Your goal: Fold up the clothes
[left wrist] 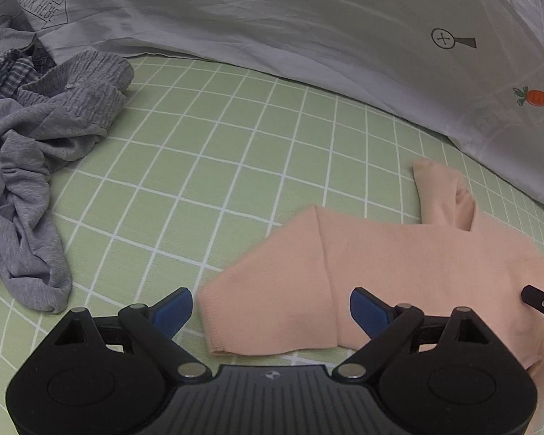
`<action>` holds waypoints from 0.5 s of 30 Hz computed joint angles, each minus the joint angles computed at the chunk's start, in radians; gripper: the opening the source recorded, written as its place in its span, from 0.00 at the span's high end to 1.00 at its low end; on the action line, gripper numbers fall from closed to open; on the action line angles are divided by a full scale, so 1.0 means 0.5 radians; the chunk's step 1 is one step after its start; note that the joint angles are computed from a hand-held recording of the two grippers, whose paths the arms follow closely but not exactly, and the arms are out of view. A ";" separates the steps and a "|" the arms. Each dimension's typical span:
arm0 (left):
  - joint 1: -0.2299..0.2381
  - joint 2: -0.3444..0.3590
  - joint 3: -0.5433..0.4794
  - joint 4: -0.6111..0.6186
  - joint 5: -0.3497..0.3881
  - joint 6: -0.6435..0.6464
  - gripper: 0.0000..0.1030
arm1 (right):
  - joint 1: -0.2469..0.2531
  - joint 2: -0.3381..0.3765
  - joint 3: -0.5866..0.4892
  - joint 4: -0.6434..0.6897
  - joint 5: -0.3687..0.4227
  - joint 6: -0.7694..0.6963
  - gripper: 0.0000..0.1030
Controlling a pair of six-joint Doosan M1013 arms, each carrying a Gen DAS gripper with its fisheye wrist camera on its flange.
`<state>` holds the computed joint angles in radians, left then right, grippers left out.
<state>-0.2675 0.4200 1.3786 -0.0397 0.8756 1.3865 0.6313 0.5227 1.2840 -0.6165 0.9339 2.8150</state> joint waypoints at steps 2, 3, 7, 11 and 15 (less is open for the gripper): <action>-0.013 0.005 0.002 0.029 0.019 -0.011 0.11 | -0.003 0.003 -0.004 0.013 0.020 -0.010 0.48; -0.021 0.007 0.004 0.056 0.028 -0.030 0.15 | -0.004 0.003 -0.003 0.017 0.028 -0.014 0.52; -0.039 0.017 0.004 0.175 0.053 -0.171 0.31 | -0.013 -0.013 0.011 0.035 0.024 -0.050 0.62; -0.023 0.000 0.024 0.206 -0.004 -0.262 0.68 | -0.010 -0.039 0.048 -0.010 -0.012 -0.007 0.80; 0.019 -0.045 0.037 0.175 -0.060 -0.313 0.89 | 0.021 -0.082 0.102 -0.239 -0.063 0.212 0.94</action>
